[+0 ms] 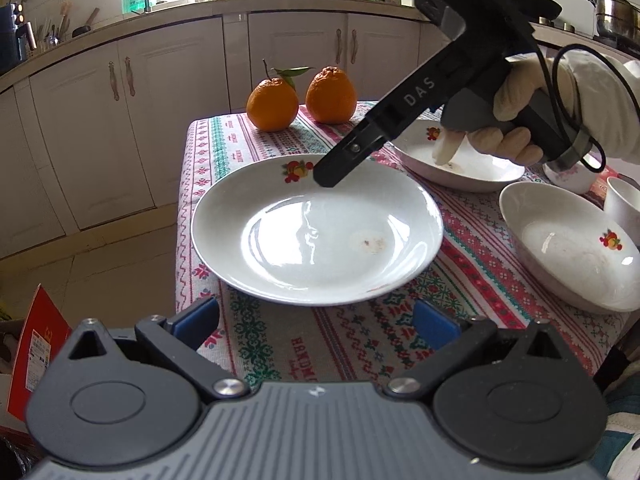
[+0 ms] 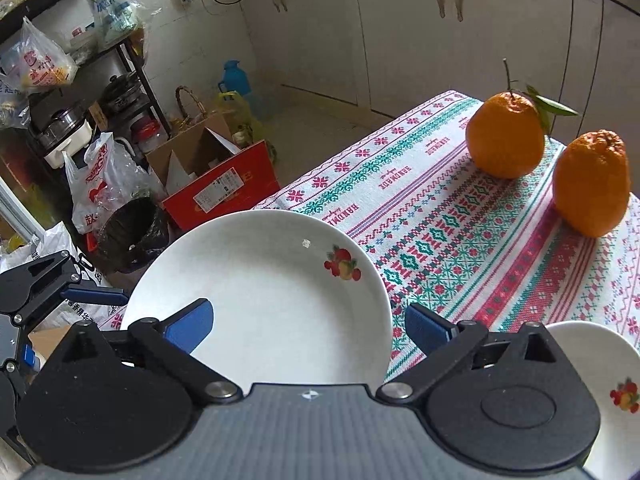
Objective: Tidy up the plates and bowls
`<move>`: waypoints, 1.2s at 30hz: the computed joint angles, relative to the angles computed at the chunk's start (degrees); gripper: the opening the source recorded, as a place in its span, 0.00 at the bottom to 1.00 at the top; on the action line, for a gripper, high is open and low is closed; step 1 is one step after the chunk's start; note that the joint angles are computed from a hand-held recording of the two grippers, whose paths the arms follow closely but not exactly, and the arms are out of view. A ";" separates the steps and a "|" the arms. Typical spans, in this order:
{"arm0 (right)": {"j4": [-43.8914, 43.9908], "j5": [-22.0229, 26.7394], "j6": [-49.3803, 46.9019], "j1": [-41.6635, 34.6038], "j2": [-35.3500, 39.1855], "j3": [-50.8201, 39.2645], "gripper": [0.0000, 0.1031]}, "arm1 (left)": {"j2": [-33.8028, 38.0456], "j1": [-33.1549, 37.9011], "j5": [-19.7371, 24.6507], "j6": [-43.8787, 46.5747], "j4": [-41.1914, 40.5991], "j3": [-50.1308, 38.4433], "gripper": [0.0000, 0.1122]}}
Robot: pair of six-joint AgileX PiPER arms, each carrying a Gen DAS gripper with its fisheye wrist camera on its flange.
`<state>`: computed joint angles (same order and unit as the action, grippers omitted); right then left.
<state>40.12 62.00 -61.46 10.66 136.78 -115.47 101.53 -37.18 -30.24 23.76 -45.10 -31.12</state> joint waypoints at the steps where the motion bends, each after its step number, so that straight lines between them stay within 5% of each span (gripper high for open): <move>1: 0.40 -1.33 -1.17 -0.39 -2.32 3.20 1.00 | -0.58 -1.09 -0.44 0.77 -1.75 0.40 0.91; 18: 13.77 -16.60 -23.75 -14.04 -33.84 50.50 1.00 | -1.35 -17.30 -5.06 9.04 -18.38 -1.11 0.91; 36: 29.69 -21.28 -47.97 -32.40 -45.89 75.21 1.00 | 3.44 -20.46 -0.18 9.86 -13.85 -8.04 0.91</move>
